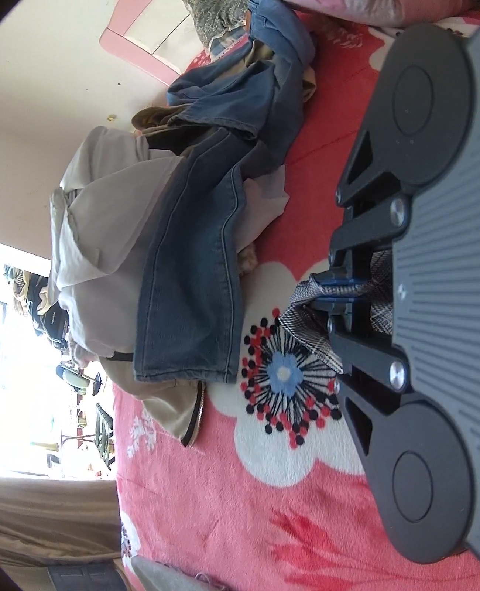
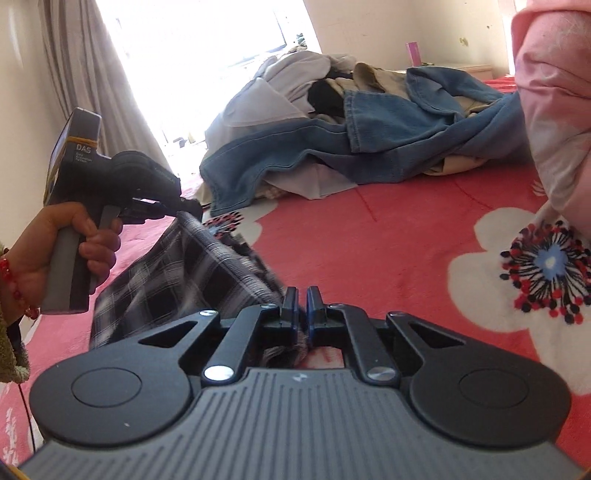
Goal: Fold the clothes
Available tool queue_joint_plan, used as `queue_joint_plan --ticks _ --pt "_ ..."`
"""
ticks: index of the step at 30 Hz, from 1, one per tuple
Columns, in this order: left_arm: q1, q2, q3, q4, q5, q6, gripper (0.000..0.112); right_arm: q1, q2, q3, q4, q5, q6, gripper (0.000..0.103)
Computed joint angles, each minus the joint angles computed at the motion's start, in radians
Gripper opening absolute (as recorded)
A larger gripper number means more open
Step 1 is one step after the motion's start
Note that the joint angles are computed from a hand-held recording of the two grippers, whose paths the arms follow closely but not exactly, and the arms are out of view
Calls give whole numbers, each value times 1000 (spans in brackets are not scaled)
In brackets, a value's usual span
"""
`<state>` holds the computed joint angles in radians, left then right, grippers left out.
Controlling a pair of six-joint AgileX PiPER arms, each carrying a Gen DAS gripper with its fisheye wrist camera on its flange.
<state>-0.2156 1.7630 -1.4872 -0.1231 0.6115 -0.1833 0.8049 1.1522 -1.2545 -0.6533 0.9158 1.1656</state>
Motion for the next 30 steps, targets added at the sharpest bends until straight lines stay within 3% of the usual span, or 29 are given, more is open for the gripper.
queue_joint_plan --ticks 4,7,10,11,12,14,16,19,21,23,24,25,26,27,29,30 --pt "76 88 -101 -286 176 231 45 -116 -30 59 153 -92 -57 6" --pt "121 40 -44 -425 164 363 60 -205 -73 102 274 -174 -111 8" --pt "180 -46 36 -589 141 525 66 -296 -112 140 428 -277 -215 12" --pt "204 -84 74 -644 132 580 69 -326 -116 146 507 -309 -280 16" --pt "228 -123 115 -685 122 625 70 -348 -115 147 580 -333 -344 27" --pt "278 -200 189 -741 116 702 72 -351 -99 129 662 -357 -439 34" --pt "347 -270 261 -767 154 769 72 -328 -56 75 696 -348 -519 48" --pt "437 -370 369 -738 209 845 68 -333 59 -57 787 -308 -707 56" --pt "473 -440 450 -696 226 891 67 -370 176 -192 893 -228 -869 58" --pt "502 -513 547 -681 226 961 67 -382 306 -360 911 -106 -926 58" --pt "514 -543 593 -683 223 999 67 -374 351 -425 891 -45 -913 57" --pt "516 -568 634 -678 207 1023 67 -366 399 -496 873 18 -901 38" --pt "509 -590 674 -666 177 1036 66 -359 450 -574 857 87 -890 13" --pt "505 -605 706 -662 148 1046 66 -351 499 -646 844 147 -883 3" --pt "518 -617 757 -686 115 1083 65 -341 498 -672 829 168 -862 2" --pt "536 -607 770 -714 121 1106 65 -344 468 -628 824 135 -850 2"
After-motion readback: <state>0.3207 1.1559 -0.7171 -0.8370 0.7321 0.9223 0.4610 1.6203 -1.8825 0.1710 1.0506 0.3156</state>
